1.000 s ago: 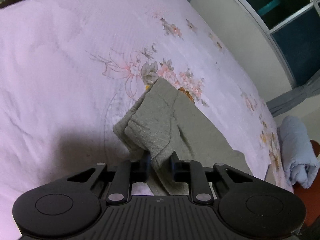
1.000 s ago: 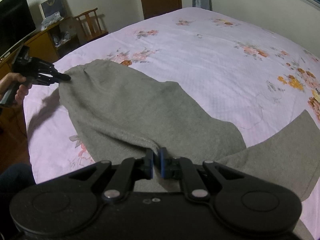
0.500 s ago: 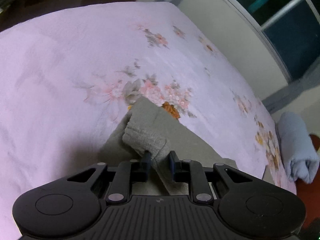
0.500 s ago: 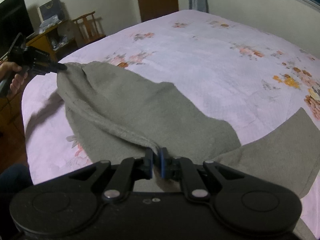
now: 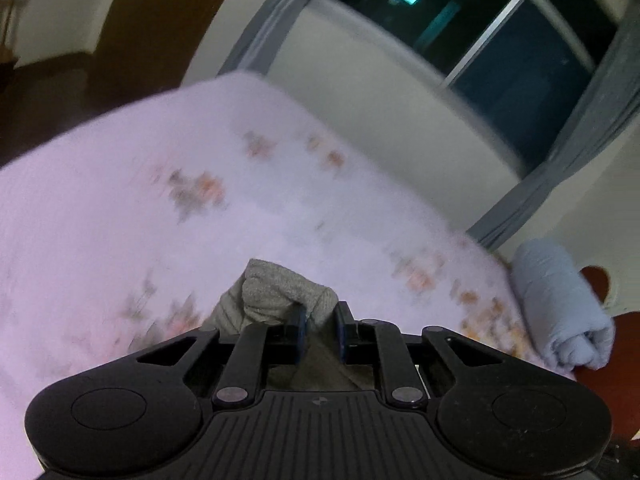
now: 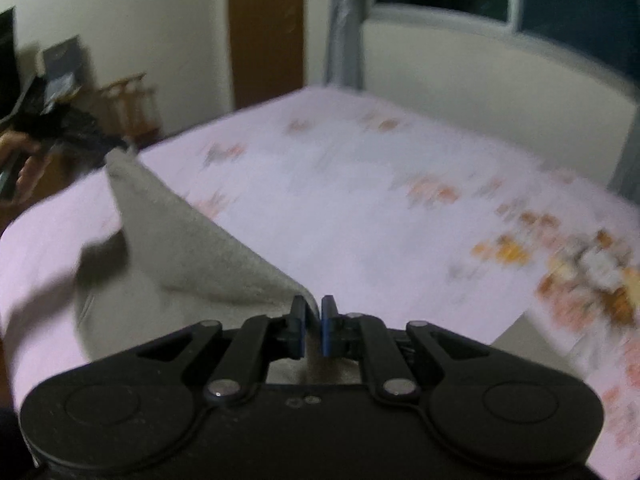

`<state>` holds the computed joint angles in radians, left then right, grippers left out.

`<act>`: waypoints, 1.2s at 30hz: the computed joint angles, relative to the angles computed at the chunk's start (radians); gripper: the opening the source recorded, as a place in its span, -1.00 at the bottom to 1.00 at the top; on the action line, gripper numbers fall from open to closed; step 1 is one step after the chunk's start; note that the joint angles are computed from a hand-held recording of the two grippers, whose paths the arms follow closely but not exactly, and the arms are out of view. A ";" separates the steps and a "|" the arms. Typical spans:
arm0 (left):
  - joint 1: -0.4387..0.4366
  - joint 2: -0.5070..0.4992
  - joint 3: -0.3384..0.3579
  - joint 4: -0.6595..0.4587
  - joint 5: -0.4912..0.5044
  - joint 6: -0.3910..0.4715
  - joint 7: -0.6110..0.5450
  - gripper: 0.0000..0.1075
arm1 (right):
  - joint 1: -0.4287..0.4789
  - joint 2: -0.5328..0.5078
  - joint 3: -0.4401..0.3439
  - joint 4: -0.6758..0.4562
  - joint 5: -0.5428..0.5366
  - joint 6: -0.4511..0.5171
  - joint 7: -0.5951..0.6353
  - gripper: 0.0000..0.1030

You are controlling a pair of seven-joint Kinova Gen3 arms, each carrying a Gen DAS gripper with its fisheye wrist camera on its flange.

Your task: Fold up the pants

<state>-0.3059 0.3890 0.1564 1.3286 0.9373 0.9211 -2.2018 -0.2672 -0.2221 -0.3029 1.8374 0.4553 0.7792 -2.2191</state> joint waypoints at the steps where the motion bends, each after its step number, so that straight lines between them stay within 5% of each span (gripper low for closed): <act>1: -0.040 -0.007 0.034 0.020 0.041 0.000 -0.041 -0.72 | 0.038 -0.006 -0.032 -0.009 0.024 0.002 -0.018 -1.00; 4: -0.150 -0.034 0.109 0.140 0.087 -0.005 -0.163 -0.72 | 0.085 -0.068 -0.053 0.027 0.000 -0.076 -0.030 -1.00; 9: -0.127 0.028 -0.038 0.272 0.088 0.031 -0.321 -0.72 | 0.097 -0.111 -0.090 0.157 -0.193 -0.122 0.097 -1.00; 14: -0.180 0.079 -0.066 0.297 0.094 0.099 -0.389 -0.71 | 0.100 -0.111 -0.116 0.277 -0.292 -0.163 0.085 -1.00; 15: -0.168 0.082 -0.082 0.290 0.073 0.111 -0.384 -0.71 | 0.089 -0.133 -0.117 0.289 -0.288 -0.155 0.063 -0.98; 18: -0.144 0.076 -0.137 0.319 0.086 0.135 -0.407 -0.71 | 0.036 -0.155 -0.114 0.298 -0.199 -0.138 -0.023 -0.42; 23: -0.218 0.096 -0.082 0.361 0.097 0.132 -0.419 -0.71 | -0.125 -0.117 -0.073 0.268 -0.058 -0.041 -0.102 -0.29; 29: -0.187 0.091 -0.099 0.348 0.071 0.127 -0.368 -0.68 | -0.090 0.031 -0.283 0.219 0.136 0.162 0.073 0.07; 32: -0.195 0.079 -0.092 0.352 0.051 0.130 -0.364 -0.65 | -0.056 0.084 -0.204 0.165 0.062 0.125 0.096 0.09; 36: -0.196 0.064 -0.098 0.350 0.030 0.129 -0.365 -0.60 | 0.099 0.006 -0.129 0.191 0.022 -0.001 -0.035 0.24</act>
<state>-0.5016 0.4532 0.0584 1.6790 0.9676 1.0502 -2.5668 -0.1686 -0.2157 -0.4315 2.0286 0.4777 0.7784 -2.2541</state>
